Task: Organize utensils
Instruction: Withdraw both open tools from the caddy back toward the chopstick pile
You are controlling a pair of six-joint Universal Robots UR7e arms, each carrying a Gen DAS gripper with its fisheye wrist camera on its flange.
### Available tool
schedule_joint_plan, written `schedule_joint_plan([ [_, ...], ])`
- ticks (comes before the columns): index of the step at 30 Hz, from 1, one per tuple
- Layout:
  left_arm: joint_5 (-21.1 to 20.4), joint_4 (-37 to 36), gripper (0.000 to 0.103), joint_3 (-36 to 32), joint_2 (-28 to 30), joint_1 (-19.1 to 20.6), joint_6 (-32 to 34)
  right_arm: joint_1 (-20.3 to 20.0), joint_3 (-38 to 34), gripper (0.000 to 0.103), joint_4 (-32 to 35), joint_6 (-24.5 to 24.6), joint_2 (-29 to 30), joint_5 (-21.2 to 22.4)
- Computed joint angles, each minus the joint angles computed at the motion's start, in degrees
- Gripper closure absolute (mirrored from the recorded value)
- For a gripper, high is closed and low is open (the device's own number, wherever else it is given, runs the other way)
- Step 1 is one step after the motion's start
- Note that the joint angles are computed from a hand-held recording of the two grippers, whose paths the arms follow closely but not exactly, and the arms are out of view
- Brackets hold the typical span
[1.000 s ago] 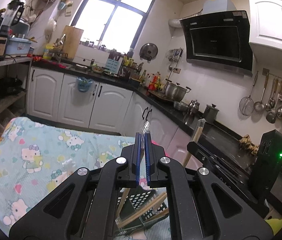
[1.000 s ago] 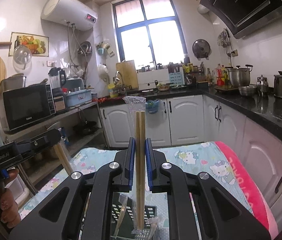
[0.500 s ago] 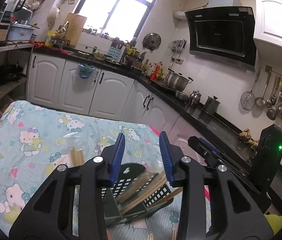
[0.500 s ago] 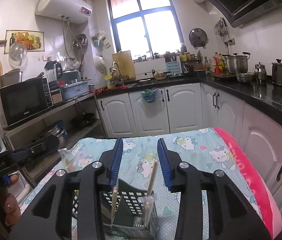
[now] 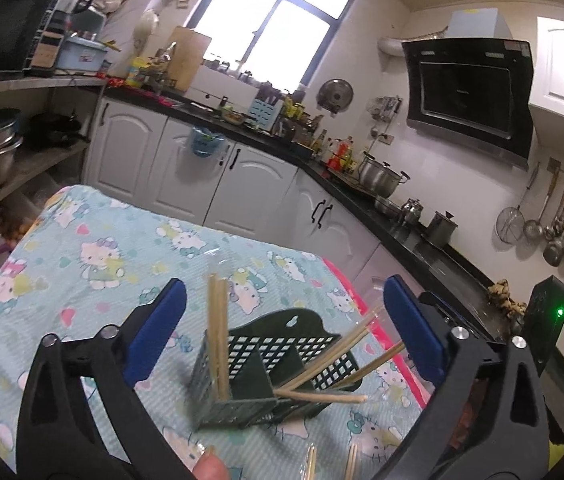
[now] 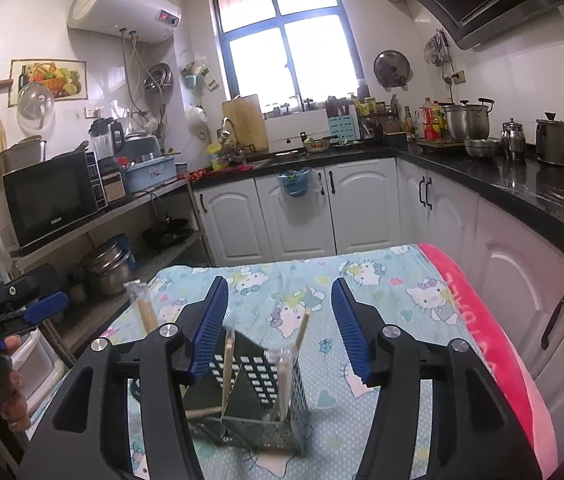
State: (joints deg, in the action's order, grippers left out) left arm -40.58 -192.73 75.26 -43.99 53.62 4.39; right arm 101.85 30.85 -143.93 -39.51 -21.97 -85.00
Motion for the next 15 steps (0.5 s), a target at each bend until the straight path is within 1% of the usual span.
schedule_joint_plan([
  [4,0.5,-1.2,0.011,2.4,-1.3,-0.3,-1.1,0.0,4.2,0.044,-1.4,-0.7,-2.2,-0.3],
  [15,1.1,-1.9,0.011,9.0,-4.2,-0.8,-4.6,-0.2,13.6,0.038,-4.5,-1.8,-7.2,-0.7],
])
